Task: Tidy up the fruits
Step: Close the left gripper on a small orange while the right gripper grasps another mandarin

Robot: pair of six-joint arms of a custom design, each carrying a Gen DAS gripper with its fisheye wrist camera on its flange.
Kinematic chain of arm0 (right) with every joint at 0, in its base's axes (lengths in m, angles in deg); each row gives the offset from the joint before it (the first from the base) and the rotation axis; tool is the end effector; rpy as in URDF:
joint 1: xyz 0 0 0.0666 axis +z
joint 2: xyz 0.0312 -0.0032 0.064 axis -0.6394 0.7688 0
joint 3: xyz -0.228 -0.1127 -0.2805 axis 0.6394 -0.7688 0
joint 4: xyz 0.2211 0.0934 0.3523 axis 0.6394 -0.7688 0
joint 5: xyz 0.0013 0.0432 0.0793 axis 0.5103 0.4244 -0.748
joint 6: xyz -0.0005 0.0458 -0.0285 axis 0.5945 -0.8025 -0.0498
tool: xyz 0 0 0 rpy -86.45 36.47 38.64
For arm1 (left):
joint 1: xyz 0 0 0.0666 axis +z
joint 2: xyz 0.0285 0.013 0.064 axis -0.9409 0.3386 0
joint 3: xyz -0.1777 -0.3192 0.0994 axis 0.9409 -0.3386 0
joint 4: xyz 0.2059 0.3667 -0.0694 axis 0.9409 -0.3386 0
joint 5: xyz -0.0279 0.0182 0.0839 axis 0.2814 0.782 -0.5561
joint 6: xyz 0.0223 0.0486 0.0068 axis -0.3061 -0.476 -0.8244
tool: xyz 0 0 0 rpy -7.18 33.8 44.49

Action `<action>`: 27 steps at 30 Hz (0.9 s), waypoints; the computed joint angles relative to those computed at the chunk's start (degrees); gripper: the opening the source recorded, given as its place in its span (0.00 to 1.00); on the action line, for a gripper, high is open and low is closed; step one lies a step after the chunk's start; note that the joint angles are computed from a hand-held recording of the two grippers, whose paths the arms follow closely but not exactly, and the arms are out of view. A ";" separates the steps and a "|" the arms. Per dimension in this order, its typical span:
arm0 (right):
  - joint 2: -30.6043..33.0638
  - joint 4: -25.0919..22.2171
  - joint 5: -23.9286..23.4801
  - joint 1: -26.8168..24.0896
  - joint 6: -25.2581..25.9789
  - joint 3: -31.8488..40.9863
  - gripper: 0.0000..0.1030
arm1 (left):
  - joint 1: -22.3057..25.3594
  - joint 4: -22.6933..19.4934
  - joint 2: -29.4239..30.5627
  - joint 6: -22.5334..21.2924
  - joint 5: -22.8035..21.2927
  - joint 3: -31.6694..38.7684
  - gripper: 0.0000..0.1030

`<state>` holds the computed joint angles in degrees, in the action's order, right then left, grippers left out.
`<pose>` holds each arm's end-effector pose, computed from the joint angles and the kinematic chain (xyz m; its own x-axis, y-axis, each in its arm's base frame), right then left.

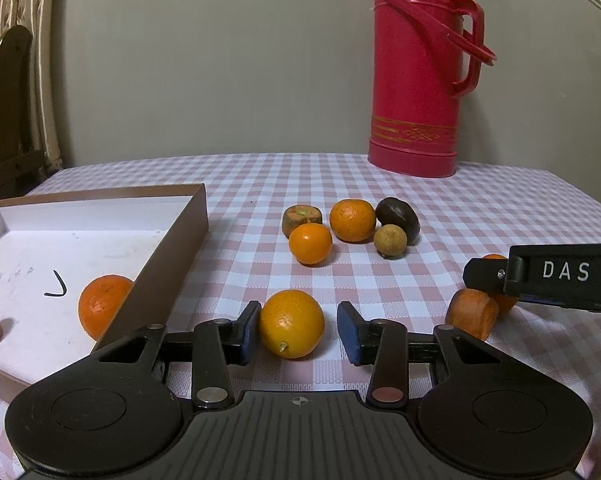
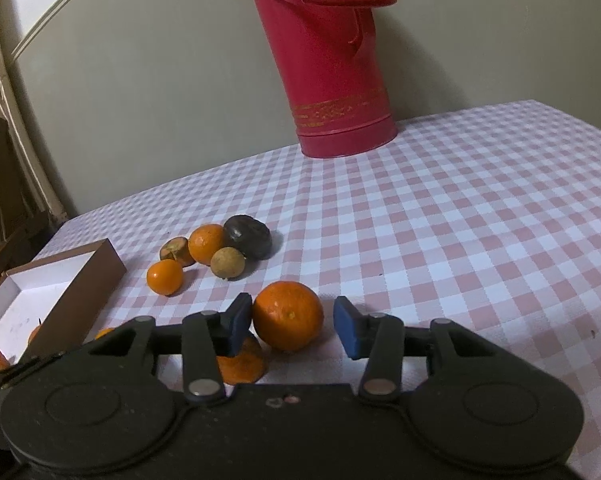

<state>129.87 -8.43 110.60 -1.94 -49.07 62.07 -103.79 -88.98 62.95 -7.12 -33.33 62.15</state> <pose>0.3773 0.2732 0.3601 -0.5286 0.2823 -0.8006 0.0457 0.9512 0.3053 0.3819 -0.2354 0.3629 -0.4936 0.0633 -0.8674 0.0734 0.9968 0.0309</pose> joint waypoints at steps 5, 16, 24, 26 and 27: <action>-0.08 -0.07 1.09 0.28 0.28 0.01 0.28 | -0.03 0.19 0.10 -0.20 -0.20 0.01 0.41; -2.15 -3.20 4.65 0.65 1.34 -1.13 0.29 | -0.40 0.45 0.43 -0.28 -1.47 0.10 0.41; -1.78 -3.15 3.98 0.56 0.04 -1.05 0.29 | -0.42 0.76 0.42 -0.05 -1.92 -0.07 0.32; -1.64 -3.34 4.24 0.71 0.09 -0.88 0.29 | -0.25 0.78 0.23 0.23 -1.58 -0.24 0.32; -1.61 -3.40 4.41 0.79 0.09 -0.85 0.28 | -0.22 0.78 0.16 0.27 -1.53 -0.29 0.32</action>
<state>128.26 -11.83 115.01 -1.14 -48.99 61.22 -104.01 -88.20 63.11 -6.85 -34.86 61.86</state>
